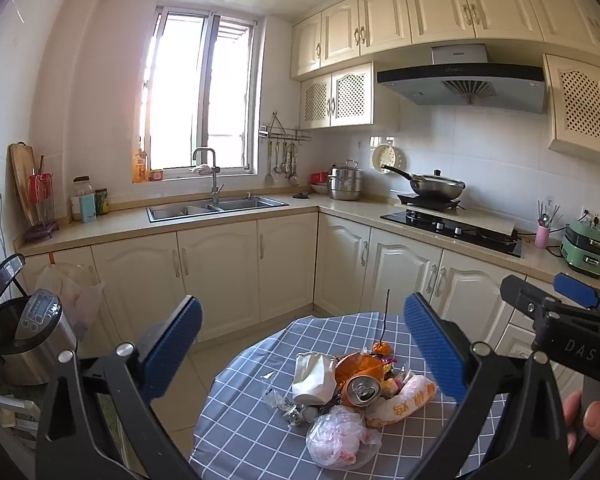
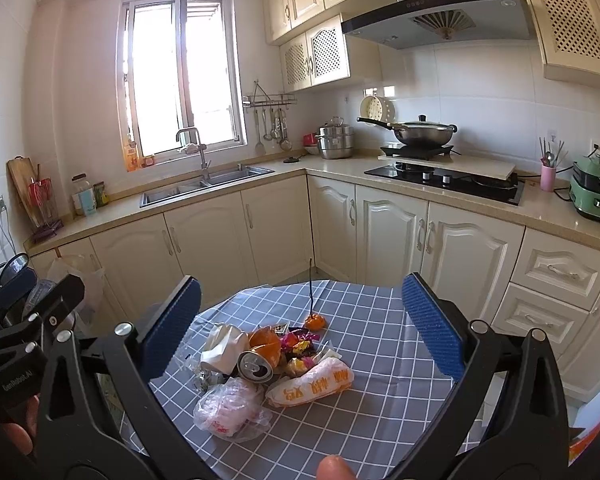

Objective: Collect trash

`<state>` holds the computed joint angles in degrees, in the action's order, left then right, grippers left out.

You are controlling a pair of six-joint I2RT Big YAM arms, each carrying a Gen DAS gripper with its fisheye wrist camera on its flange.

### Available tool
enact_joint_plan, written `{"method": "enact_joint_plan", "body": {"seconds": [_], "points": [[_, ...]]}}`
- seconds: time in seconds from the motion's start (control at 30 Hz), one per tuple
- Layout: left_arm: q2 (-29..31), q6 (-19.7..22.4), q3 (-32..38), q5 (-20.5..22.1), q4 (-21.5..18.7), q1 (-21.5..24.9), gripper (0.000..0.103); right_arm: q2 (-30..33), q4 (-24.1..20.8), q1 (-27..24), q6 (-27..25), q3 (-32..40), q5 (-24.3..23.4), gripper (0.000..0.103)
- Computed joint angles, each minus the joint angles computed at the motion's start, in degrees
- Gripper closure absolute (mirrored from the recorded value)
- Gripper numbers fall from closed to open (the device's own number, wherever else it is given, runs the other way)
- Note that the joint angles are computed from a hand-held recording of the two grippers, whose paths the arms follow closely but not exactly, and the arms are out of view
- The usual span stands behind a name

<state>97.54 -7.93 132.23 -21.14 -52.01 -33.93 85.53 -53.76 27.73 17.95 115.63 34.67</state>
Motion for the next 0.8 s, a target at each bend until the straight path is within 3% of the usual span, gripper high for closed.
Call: {"method": "enact_joint_plan", "body": {"seconds": [0.8], "points": [[1.02, -1.34, -0.51, 1.38, -1.18, 0.58, 0.004, 1.84, -2.58, -0.93, 0.85, 2.44, -1.18, 0.005]]}}
